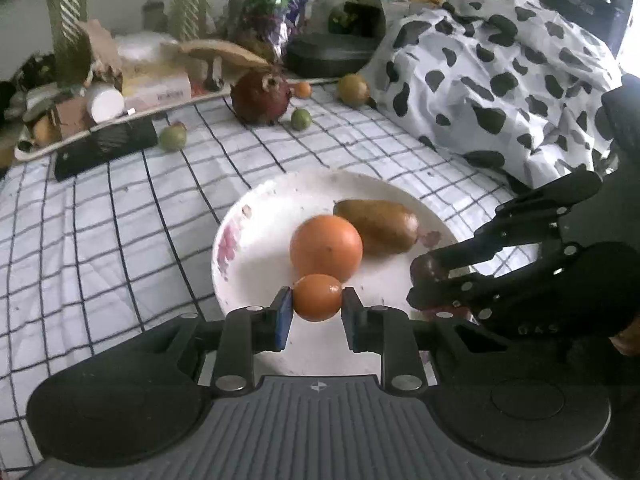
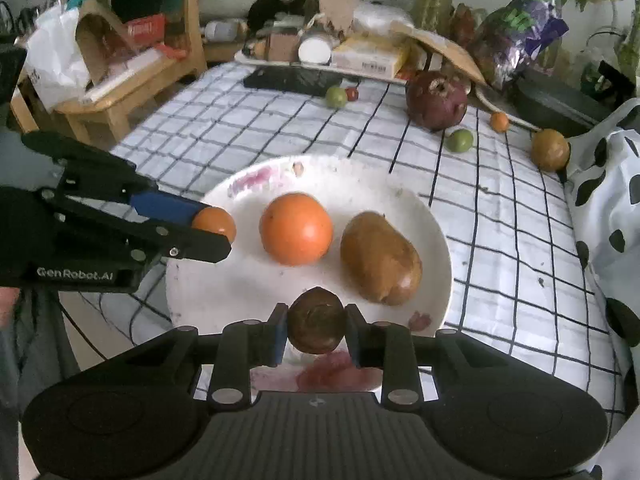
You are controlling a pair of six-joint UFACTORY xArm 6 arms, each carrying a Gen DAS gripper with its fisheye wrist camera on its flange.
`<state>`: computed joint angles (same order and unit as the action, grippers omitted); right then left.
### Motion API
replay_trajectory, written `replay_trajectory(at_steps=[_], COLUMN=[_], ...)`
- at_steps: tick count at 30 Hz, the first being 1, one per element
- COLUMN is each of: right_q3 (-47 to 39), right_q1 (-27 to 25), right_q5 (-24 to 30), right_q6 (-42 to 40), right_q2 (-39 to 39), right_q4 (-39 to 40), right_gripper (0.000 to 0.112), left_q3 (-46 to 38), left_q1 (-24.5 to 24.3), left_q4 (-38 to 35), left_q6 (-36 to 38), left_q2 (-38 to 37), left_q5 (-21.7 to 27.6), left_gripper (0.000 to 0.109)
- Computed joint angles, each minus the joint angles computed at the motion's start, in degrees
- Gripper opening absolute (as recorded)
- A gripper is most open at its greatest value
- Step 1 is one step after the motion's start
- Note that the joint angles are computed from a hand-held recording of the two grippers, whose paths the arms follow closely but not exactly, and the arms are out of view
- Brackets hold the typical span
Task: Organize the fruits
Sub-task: 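Carry both small fruits onto the white plate and open both tools, then withdraw both tools from the plate toward the pomegranate and green fruits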
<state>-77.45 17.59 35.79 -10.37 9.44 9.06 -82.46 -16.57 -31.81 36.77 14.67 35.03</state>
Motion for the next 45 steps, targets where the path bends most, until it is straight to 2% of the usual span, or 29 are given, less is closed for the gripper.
replay_trajectory(at_steps=[8, 12, 14, 16, 17, 19, 24, 28, 36, 45], right_q3=[-0.6, -0.6, -0.7, -0.3, -0.1, 0.4, 1.4, 1.3, 1.9, 2.0], right_q1=[0.1, 0.2, 0.0, -0.3, -0.5, -0.7, -1.0, -0.9, -1.1, -2.2], right_q5=[1.0, 0.8, 0.7, 0.4, 0.1, -0.4, -1.8, -1.8, -2.8, -5.7], right_q6=[1.3, 2.1, 3.3, 4.0, 4.2, 4.8, 5.7, 6.3, 8.7, 17.1], right_q2=[0.9, 0.9, 0.9, 0.6, 0.3, -0.2, -1.1, -1.0, -1.4, -1.1], right_q4=[-1.7, -3.2, -4.2, -3.9, -3.7, -3.7, -3.6, -4.8, -6.4, -10.6], right_gripper=[0.031, 0.031, 0.038, 0.051, 0.054, 0.07, 0.087, 0.092, 0.093, 0.094], left_q3=[-0.5, -1.2, -0.4, 0.4, 0.6, 0.5, 0.4, 0.2, 0.5, 0.5], left_q1=[0.2, -0.4, -0.7, -0.7, -0.7, -0.5, -0.4, -0.5, -0.5, -0.7], left_q4=[0.2, 4.9, 6.8, 6.8, 6.0, 5.3, 5.7, 5.5, 5.0, 4.6], left_q6=[0.6, -1.7, -2.6, -2.6, -2.4, -2.7, -4.3, -4.3, -4.3, -4.8], left_q2=[0.8, 1.4, 1.0, 0.4, 0.2, 0.1, 0.2, 0.4, 0.3, 0.5], left_q5=[2.0, 2.5, 1.3, -0.1, -0.5, -0.6, -1.4, -1.6, -2.4, -4.8], left_gripper=[0.027, 0.03, 0.052, 0.061, 0.062, 0.062, 0.062, 0.062, 0.062, 0.062])
